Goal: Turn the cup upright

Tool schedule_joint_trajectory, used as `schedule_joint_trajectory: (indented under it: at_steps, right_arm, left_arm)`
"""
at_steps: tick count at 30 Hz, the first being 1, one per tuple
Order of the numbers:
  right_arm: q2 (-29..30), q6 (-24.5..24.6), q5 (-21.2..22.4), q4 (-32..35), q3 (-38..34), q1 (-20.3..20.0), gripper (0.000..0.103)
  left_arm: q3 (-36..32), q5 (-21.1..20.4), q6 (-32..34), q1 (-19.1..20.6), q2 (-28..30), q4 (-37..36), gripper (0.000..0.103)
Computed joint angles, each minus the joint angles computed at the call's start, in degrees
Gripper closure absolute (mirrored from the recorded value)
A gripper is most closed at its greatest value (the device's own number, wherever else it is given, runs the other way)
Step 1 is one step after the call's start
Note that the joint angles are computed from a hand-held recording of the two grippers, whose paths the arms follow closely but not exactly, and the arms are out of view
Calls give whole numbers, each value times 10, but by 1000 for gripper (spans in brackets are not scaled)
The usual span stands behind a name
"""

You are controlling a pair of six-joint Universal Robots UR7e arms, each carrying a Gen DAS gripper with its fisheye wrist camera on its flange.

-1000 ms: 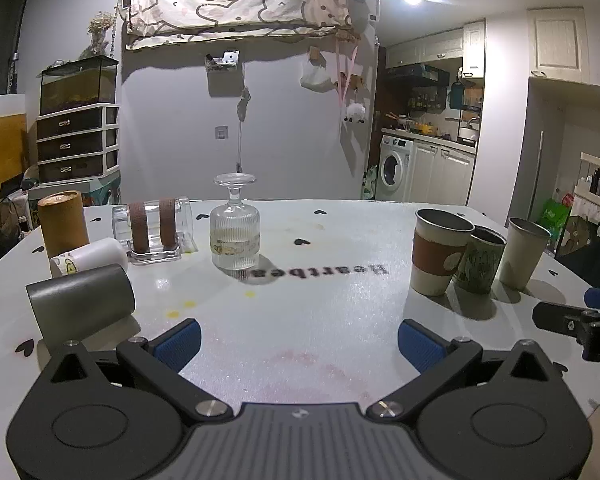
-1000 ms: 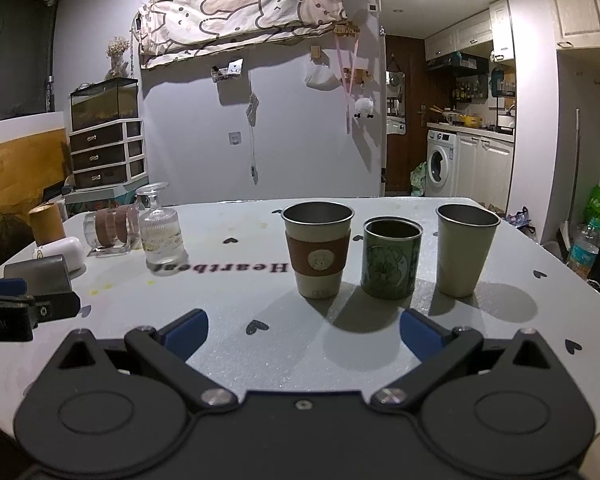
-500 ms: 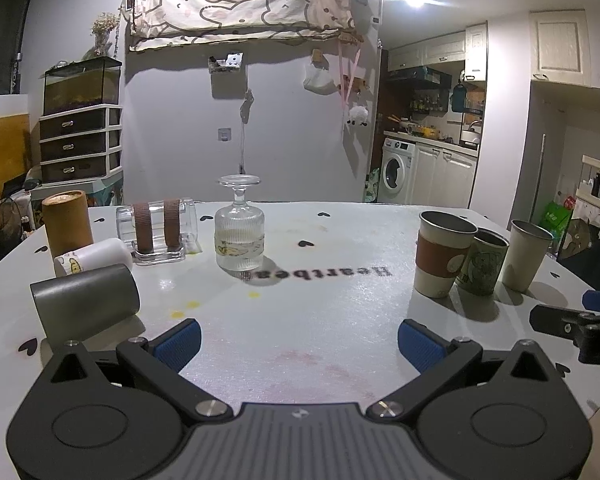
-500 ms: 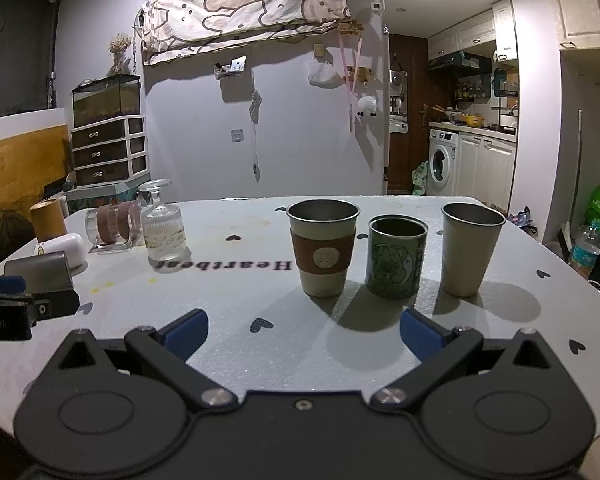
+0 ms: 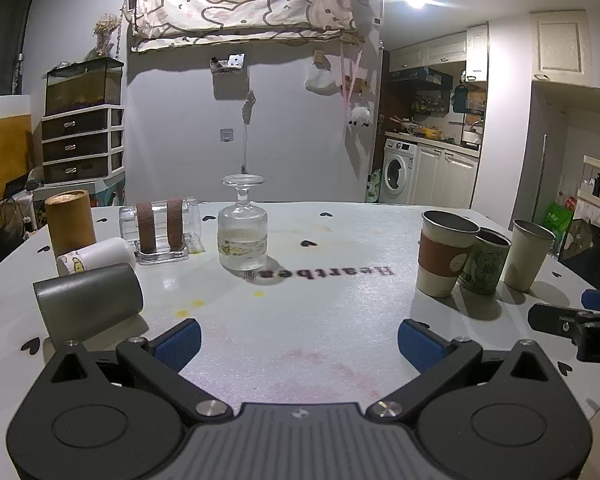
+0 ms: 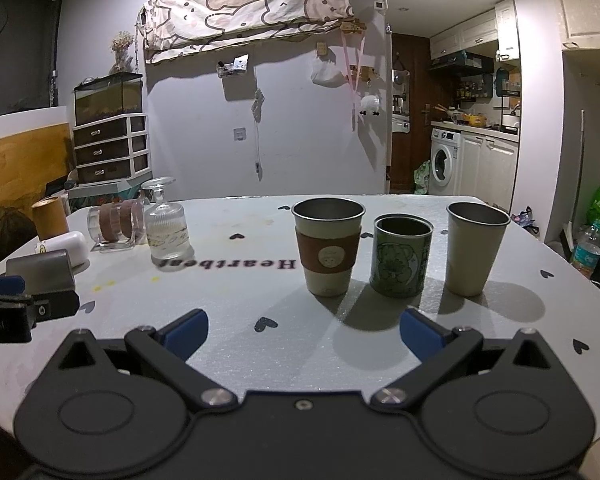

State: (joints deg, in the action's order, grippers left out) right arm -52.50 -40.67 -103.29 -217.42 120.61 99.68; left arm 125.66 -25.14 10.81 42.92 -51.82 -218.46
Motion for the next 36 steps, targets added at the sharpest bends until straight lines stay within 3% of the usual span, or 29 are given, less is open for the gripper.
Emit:
schedule_joint_trajectory:
  at_steps: [36]
  right_arm:
    - [6,1,-1,-4,-2,0,0]
  left_arm:
    - [0,4,6,-1,4,-5,0]
